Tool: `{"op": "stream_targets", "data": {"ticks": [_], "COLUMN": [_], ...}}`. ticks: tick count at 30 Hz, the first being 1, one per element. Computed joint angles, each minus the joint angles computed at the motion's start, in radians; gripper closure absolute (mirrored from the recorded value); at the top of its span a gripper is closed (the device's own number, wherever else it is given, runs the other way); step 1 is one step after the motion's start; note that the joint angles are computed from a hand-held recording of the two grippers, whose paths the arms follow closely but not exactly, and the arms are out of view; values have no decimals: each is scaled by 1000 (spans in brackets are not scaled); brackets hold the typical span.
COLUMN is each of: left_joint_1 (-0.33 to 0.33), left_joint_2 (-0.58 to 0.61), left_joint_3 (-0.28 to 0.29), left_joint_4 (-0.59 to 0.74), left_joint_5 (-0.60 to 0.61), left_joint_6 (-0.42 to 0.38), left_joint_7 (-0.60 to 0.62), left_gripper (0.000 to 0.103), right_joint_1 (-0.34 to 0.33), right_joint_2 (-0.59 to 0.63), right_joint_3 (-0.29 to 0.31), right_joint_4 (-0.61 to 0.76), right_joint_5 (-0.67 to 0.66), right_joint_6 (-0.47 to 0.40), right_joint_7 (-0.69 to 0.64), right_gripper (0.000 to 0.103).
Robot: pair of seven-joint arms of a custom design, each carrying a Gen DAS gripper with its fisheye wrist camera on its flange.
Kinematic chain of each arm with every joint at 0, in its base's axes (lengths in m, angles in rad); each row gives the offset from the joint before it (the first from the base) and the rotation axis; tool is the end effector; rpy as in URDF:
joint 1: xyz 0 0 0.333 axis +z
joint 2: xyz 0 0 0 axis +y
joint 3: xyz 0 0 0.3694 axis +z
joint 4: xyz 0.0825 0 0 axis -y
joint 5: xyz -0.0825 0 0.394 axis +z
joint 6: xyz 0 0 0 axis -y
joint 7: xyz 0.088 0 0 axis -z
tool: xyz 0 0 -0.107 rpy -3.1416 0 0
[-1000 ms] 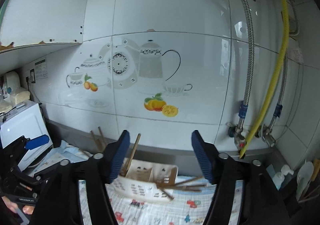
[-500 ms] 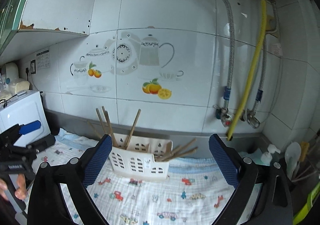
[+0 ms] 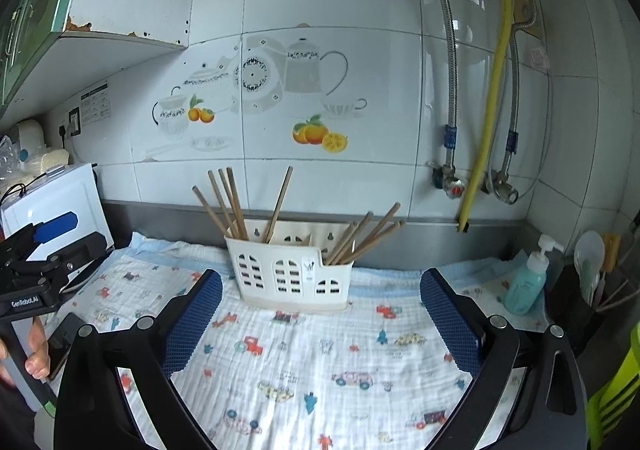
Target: Organize utensils
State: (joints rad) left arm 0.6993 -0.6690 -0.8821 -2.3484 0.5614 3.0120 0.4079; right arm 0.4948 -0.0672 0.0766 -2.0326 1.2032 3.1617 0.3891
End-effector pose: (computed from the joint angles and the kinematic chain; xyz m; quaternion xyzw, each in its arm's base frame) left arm 0.4258 -0.2277 0.6196 -0.6448 0.4971 -0.3749 0.4434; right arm 0.5179 0.2347 0.6216 -0.7223 0.4089 -0.2708 0.4876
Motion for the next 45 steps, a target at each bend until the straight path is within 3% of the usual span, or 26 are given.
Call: {"op": "stream_targets", "data": {"ticks": [13,20,24,26,31,36,45], "left_joint_1": [-92,-148,-175,-185,-199,-207,-234], "left_joint_2": [-32,-63,-72,-83,-109,-125,-144], "left_joint_3": [43,75,87,87,78,67,73], "left_joint_4": [-61,-109,-129,-139,-156,-170,-185], "left_joint_5": [-11,-25,-31,-36,-34,-27,-22], "left_joint_6": [-15,-17,-17,-24,-45,-48,-60], "left_joint_7": [-14,-11,-7,-10,-13,-28,-29], "left_gripper": [5,5,5,5,5,5,5], "right_joint_1": [98,111,170,167,217,320,377], "right_joint_2": [-68,-113,-139,-148,-170,-191,-214], "right_joint_3": [-60,-63,-108,-105,-147,-237,-297], "right_joint_4": [-102,-185,-224,-242,-282,-313,-357], "right_joint_5": [93,-37,-63,-97,-141,-159,-251], "right_joint_6": [59,86,106,104,97,103,117], "right_joint_7": [-73,62,95,134,188,208,300], "right_gripper": [7,7,7,7,7,7,7]}}
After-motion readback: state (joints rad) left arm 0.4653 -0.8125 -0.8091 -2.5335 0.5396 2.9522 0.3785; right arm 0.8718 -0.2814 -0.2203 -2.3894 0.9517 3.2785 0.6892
